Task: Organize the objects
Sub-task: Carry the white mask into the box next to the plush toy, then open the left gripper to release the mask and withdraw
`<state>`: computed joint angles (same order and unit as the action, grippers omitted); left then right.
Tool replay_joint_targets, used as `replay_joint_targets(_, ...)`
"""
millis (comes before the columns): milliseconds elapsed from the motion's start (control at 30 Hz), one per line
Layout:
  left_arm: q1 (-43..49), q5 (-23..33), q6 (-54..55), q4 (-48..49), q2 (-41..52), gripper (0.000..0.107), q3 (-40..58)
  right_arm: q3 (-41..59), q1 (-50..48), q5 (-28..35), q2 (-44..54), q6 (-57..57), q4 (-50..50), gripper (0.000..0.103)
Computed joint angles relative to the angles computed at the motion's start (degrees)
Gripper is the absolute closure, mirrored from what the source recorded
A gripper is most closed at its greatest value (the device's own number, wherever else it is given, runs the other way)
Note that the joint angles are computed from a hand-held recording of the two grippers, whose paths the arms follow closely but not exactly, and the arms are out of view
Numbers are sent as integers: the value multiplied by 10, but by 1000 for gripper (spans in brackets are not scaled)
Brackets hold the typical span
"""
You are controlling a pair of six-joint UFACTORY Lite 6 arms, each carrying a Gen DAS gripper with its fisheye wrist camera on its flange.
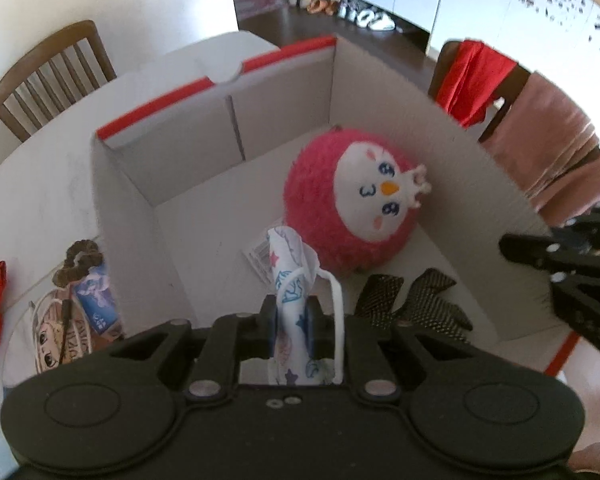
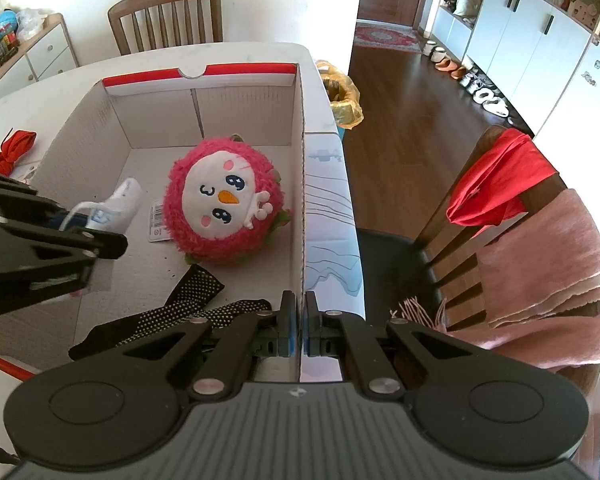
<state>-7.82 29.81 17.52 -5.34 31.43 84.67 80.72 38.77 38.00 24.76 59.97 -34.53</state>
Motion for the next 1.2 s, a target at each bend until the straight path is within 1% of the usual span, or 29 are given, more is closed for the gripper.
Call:
replay_joint_targets(100,-11,4,-19,28,23,95,11,-1,-1,-3,1,0,0,99)
replay_joint_targets(200,-14,16,-19,24,42,94,27,-2,-2,-4,0,0,0,99)
replay_joint_targets(300,-13,28,-26,32,58,90,41,-2,-2,-4,1,-1,2,99)
replay_joint_targets(367,-10,36,-16,21,66,86,50,-1,-1,-5,1,0,2,99)
replay_joint_targets(500,-5,35,-6,14,65,81,45,-2,-1,-4,0,-1,3,99)
replay_joint_targets(600,-2,29,8,6,56,70,34,-2,-1,-4,0,0,2,99)
replay_joint_targets(667,1,22,19,-5,45,54,21,-3,-1,-4,0,1,3,99)
replay_joint_targets(733,5,17,39,-24,34,51,10,-4,-1,-4,0,1,3,99)
replay_joint_targets(967,15,13,92,-72,0,48,-22,-3,1,-3,1,4,2,99)
replay_joint_targets(1000,12,12,91,-75,-8,48,-28,-3,0,-3,1,3,3,99)
replay_joint_targets(1033,7,17,84,-73,-2,48,-14,-3,0,-3,1,3,3,99)
replay_joint_targets(1200,4,15,105,-106,-32,47,-28,-3,0,-3,1,2,3,100)
